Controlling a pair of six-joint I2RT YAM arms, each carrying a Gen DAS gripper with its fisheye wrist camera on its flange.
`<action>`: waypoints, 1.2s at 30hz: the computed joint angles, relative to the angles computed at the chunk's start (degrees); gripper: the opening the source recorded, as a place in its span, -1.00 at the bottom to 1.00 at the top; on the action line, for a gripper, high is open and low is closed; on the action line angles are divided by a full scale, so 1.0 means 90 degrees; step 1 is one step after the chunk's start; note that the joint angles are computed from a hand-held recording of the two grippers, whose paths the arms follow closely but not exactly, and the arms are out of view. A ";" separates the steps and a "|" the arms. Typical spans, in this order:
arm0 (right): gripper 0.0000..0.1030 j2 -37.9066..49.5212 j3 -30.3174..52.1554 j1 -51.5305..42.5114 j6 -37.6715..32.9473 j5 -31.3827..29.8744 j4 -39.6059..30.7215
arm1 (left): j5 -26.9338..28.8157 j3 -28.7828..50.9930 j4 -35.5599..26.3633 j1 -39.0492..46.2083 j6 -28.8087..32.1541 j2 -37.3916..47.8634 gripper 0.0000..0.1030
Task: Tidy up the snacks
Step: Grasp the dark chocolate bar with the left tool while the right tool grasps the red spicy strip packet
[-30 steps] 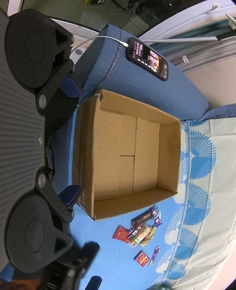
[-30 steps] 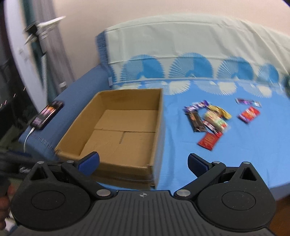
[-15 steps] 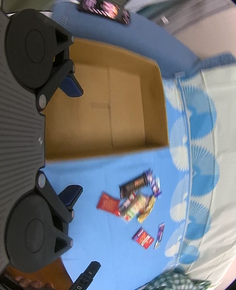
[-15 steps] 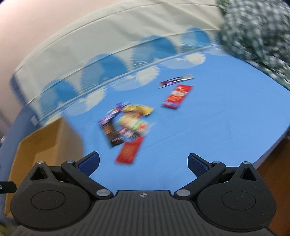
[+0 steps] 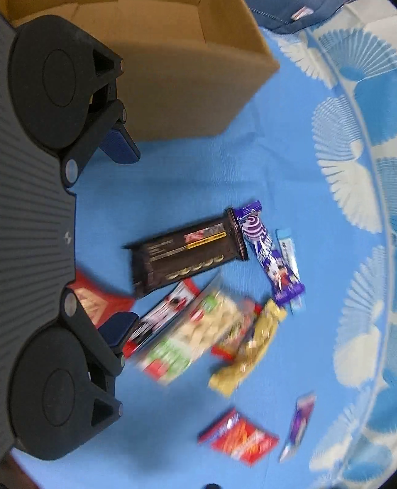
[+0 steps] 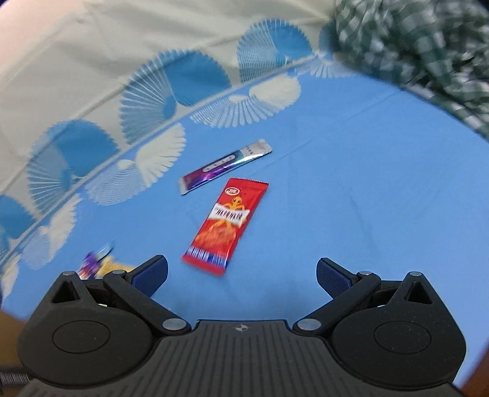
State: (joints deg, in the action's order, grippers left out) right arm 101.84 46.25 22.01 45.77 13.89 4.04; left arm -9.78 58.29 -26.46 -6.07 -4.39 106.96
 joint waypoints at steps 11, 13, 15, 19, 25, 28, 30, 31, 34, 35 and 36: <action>0.99 0.3381 0.3129 -0.0046 -0.1425 0.0988 -0.0379 | 0.0787 0.1317 0.0427 0.0831 -0.0127 0.1885 1.00; 0.99 0.3425 0.3025 0.0032 -0.1409 0.1178 -0.0096 | 0.0811 0.1352 0.0442 0.0877 -0.0058 0.1915 1.00; 0.99 0.3307 0.2756 0.0008 -0.1629 0.1115 0.0168 | 0.0774 0.1312 0.0483 0.0877 -0.0042 0.1881 0.97; 0.18 0.2814 0.2033 0.0007 -0.1872 0.0957 0.0667 | 0.0649 0.0572 0.0931 0.0707 0.0013 0.1120 -0.17; -0.07 0.1741 0.0698 -0.0064 -0.1651 0.0364 0.1211 | 0.1159 -0.0126 0.0799 0.0856 0.0050 0.0111 -0.17; -0.07 0.0640 -0.0256 0.0214 -0.1452 0.0588 0.1567 | 0.1486 -0.0595 0.0520 0.1015 0.0190 -0.0875 -0.17; -0.07 -0.0183 -0.0753 0.0449 -0.1279 0.0762 0.1528 | 0.1616 -0.0916 0.0121 0.1094 0.0275 -0.1791 -0.17; -0.07 -0.0669 -0.0997 0.0618 -0.1139 0.0874 0.1429 | 0.1638 -0.1008 -0.0094 0.1059 0.0256 -0.2187 -0.17; -0.07 -0.2312 -0.1627 0.1426 -0.0604 0.1343 0.0755 | 0.1903 -0.1314 -0.0953 0.1348 0.0577 -0.3623 -0.17; -0.07 -0.2874 -0.1757 0.1847 -0.0347 0.1605 0.0369 | 0.1936 -0.1395 -0.1302 0.1452 0.0732 -0.4128 -0.17; -0.07 -0.3412 -0.1820 0.2377 -0.0038 0.1922 -0.0121 | 0.1996 -0.1460 -0.1725 0.1621 0.0961 -0.4698 -0.17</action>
State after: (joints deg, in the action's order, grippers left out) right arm 71.13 29.87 43.41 45.43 31.19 2.95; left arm 8.18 45.15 -41.99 8.52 4.26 64.67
